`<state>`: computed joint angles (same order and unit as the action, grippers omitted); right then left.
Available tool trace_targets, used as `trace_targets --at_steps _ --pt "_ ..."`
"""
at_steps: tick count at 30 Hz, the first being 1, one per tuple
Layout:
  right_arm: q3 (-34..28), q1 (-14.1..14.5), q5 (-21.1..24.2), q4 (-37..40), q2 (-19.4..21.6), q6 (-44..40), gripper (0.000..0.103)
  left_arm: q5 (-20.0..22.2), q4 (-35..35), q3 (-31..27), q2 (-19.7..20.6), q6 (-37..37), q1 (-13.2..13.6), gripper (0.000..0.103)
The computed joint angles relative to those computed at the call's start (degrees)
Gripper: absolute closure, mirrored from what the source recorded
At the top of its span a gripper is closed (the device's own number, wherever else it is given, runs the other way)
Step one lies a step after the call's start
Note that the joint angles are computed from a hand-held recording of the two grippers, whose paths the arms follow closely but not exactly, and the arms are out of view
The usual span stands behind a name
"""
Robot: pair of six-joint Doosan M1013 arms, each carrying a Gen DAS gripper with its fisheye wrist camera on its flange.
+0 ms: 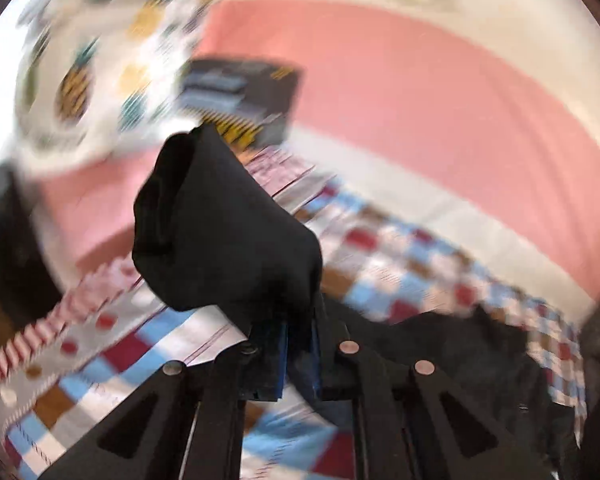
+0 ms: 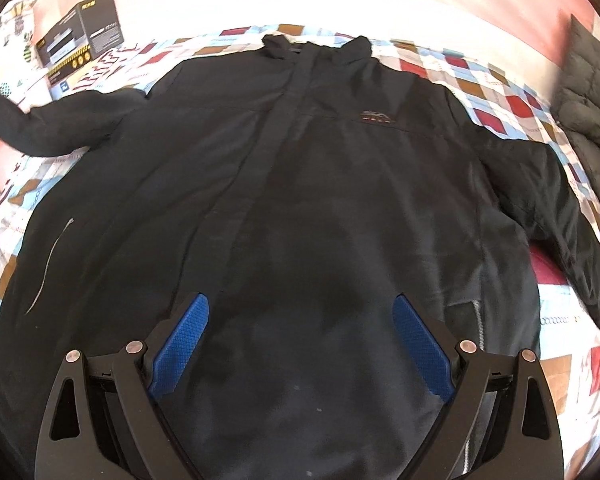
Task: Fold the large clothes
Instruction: 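Grasp the sleeve nearest the left tool with the left tool and lift, then fold the held sleeve across the jacket body and open the left tool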
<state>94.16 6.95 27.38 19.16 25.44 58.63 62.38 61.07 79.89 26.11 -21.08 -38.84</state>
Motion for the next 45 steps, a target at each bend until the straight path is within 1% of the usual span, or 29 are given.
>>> trace_targets --at_steps 4,7,9,11,14,16,18,22,23,24,25,27,28,29,31,32,33,34,36,38,40,41,42,43,44,45 --pt "0.5 -1.0 -0.4 1.7 -0.4 -1.0 0.010 -3.9 3.4 -7.5 2.5 7.3 -1.1 0.093" --pt "0.5 -2.1 -0.7 3.1 -0.5 -1.6 0.010 -9.1 2.4 -14.0 5.7 13.5 -1.4 0.093" --pt "0.6 -2.9 -1.1 3.4 -0.6 -1.3 0.010 -12.5 -0.6 -19.4 8.8 19.1 -1.4 0.093" --pt "0.7 -3.7 -1.4 3.5 -0.7 -0.7 0.010 -15.0 -4.7 -25.0 12.3 25.3 -1.4 0.093" --pt "0.6 -5.1 -1.5 3.1 -0.6 0.7 0.010 -17.5 -13.4 -33.3 18.1 34.8 -1.2 0.093" --pt "0.4 -5.9 -1.3 2.3 -0.3 2.3 0.010 -17.5 -20.1 -39.2 22.3 41.5 -1.2 0.093" --pt "0.4 -6.7 -1.3 1.2 -0.1 3.8 0.010 -16.2 -27.1 -45.4 26.8 47.8 -1.1 0.093" --pt "0.3 -7.8 -1.3 -0.5 0.4 6.1 0.010 -12.1 -39.2 -55.4 34.5 57.7 -0.8 0.092" --pt "0.1 -8.1 -1.1 -0.8 0.6 6.6 0.010 -11.0 -42.1 -57.2 35.9 59.5 -0.7 0.089" --pt "0.0 -8.2 -1.0 -1.0 0.8 6.9 0.010 -9.9 -45.1 -59.4 37.5 61.2 -0.6 0.080" --pt "0.0 -8.4 -1.0 -0.9 0.8 6.9 0.010 -10.2 -49.3 -60.0 38.4 63.4 -0.3 0.073" --pt "-0.2 -8.7 -0.8 -0.3 1.1 6.8 0.010 -11.8 -56.5 -59.8 38.9 66.2 0.0 0.029" --pt "-0.2 -8.8 -0.8 0.1 1.1 6.5 0.010 -13.3 -58.4 -58.3 38.3 67.0 0.0 0.025" --pt "-0.3 -8.9 -0.8 0.9 1.1 6.0 0.010 -15.4 -59.2 -56.2 37.2 67.9 -0.2 0.024" --pt "-0.5 -9.2 -0.8 3.1 1.1 4.5 0.010 -20.9 -60.6 -49.8 33.6 70.2 -0.6 0.024" --pt "-0.8 -9.3 -0.7 4.8 1.0 3.6 0.010 -23.2 -60.1 -47.0 31.8 70.8 -0.8 0.024" --pt "-1.1 -9.5 -0.5 6.5 1.0 2.6 0.010 -25.9 -57.9 -43.6 29.6 70.4 -1.1 0.024" --pt "-1.4 -9.5 -0.2 8.3 1.1 1.5 0.010 -28.0 -53.7 -40.1 27.4 68.0 -1.3 0.024" --pt "-2.5 -9.7 0.7 13.1 1.4 -1.4 0.010 -29.5 -46.0 -34.2 23.5 61.6 -0.8 0.024" --pt "-4.6 -9.6 2.9 17.5 2.4 -3.6 0.010 -29.1 -39.1 -29.1 20.5 53.9 0.2 0.025" --pt "-7.7 -9.2 5.3 21.4 4.2 -4.9 0.010 -27.0 -35.1 -25.1 18.5 47.3 1.7 0.028" --pt "-9.3 -8.9 5.8 22.7 5.2 -5.3 0.010 -25.9 -32.9 -23.7 18.0 44.1 2.3 0.038" --pt "-10.7 -8.6 6.0 23.9 6.1 -5.8 0.010 -23.2 -30.3 -22.5 17.5 41.2 2.7 0.050" --pt "-12.0 -8.3 6.2 24.6 7.0 -5.9 0.013 -19.9 -28.9 -21.8 17.3 39.2 3.2 0.053" --pt "-13.9 -8.0 6.7 24.5 8.3 -4.8 0.017 -18.8 -28.7 -20.8 17.1 37.7 3.6 0.056" --pt "-17.3 -7.7 9.0 23.0 10.5 -1.3 0.029 -18.9 -29.8 -19.5 16.8 36.8 4.3 0.057"
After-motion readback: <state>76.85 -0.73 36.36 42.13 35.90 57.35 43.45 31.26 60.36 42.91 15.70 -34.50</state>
